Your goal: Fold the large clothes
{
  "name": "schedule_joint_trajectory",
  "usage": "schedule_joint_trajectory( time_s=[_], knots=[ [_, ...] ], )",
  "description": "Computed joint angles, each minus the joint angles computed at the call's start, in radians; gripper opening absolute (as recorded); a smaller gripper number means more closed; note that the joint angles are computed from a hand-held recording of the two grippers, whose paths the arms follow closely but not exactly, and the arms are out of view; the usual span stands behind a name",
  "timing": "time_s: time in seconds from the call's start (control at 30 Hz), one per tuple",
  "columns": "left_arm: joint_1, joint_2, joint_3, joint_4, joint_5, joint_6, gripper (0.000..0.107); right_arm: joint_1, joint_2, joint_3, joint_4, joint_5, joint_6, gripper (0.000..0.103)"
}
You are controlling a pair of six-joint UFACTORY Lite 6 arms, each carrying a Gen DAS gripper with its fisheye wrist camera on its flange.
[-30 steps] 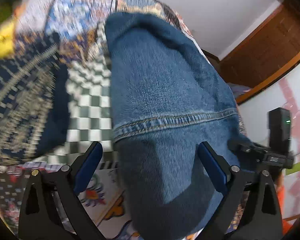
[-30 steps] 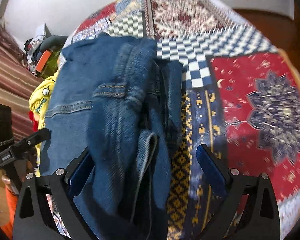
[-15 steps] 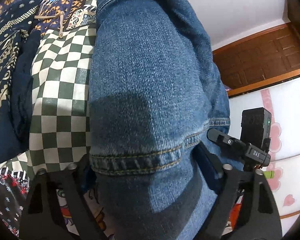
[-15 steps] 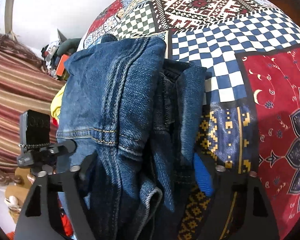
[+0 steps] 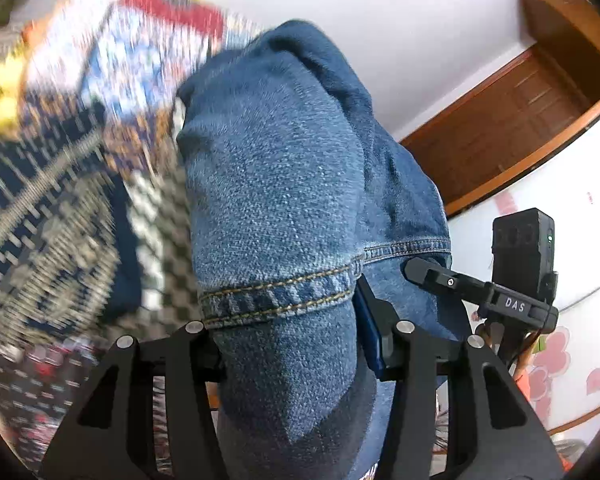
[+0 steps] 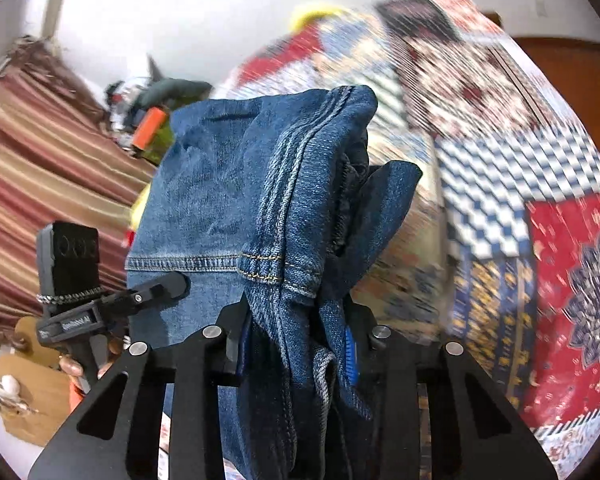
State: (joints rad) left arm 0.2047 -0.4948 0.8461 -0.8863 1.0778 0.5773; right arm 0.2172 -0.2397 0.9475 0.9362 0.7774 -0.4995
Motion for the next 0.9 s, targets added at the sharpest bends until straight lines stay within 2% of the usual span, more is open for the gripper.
schedule_joint_trajectory(
  time_s=[0.1,0.2,0.27,0.37,0.47,0.57,0.67,0.73,0.77,0.8,0.83,0.87,0.9],
  knots=[
    [0.262,0.003,0.121,-0.025,0.203,0.104,0.050,0.120,0.033,0.127,-0.059,-0.056,0.118,0.031],
    [0.518,0.097,0.260,-0.061,0.370,0.226,0.050,0.280,0.139,0.318,-0.178,-0.137,0.276,0.031],
    [0.601,0.170,0.320,-0.073,0.403,0.278,0.050,0.338,0.187,0.377,-0.201,-0.170,0.313,0.031],
    [0.685,0.317,0.419,-0.066,0.421,0.331,0.050,0.436,0.372,0.573,-0.291,-0.208,0.418,0.031],
    [0.708,0.451,0.474,-0.043,0.384,0.352,0.050,0.490,0.558,0.735,-0.361,-0.234,0.491,0.031],
    [0.707,0.561,0.470,-0.010,0.276,0.383,0.050,0.512,0.748,0.878,-0.377,-0.248,0.541,0.031],
    [0.661,0.710,0.431,0.030,0.101,0.393,0.050,0.535,0.941,1.011,-0.482,-0.268,0.684,0.031],
    [0.623,0.791,0.406,0.080,-0.004,0.379,0.051,0.549,1.114,1.184,-0.591,-0.205,0.812,0.031],
    [0.609,0.835,0.387,0.101,-0.066,0.382,0.055,0.550,1.170,1.227,-0.608,-0.188,0.833,0.031],
    [0.619,0.872,0.362,0.085,-0.108,0.426,0.063,0.552,1.205,1.228,-0.621,-0.204,0.840,0.037],
    [0.649,0.884,0.337,0.035,-0.108,0.493,0.067,0.558,1.206,1.188,-0.658,-0.248,0.843,0.042],
    [0.674,0.898,0.336,0.008,-0.076,0.523,0.069,0.563,1.196,1.149,-0.693,-0.281,0.850,0.051],
    [0.704,0.919,0.341,-0.010,-0.032,0.539,0.069,0.565,1.180,1.109,-0.716,-0.304,0.858,0.056]
  ],
)
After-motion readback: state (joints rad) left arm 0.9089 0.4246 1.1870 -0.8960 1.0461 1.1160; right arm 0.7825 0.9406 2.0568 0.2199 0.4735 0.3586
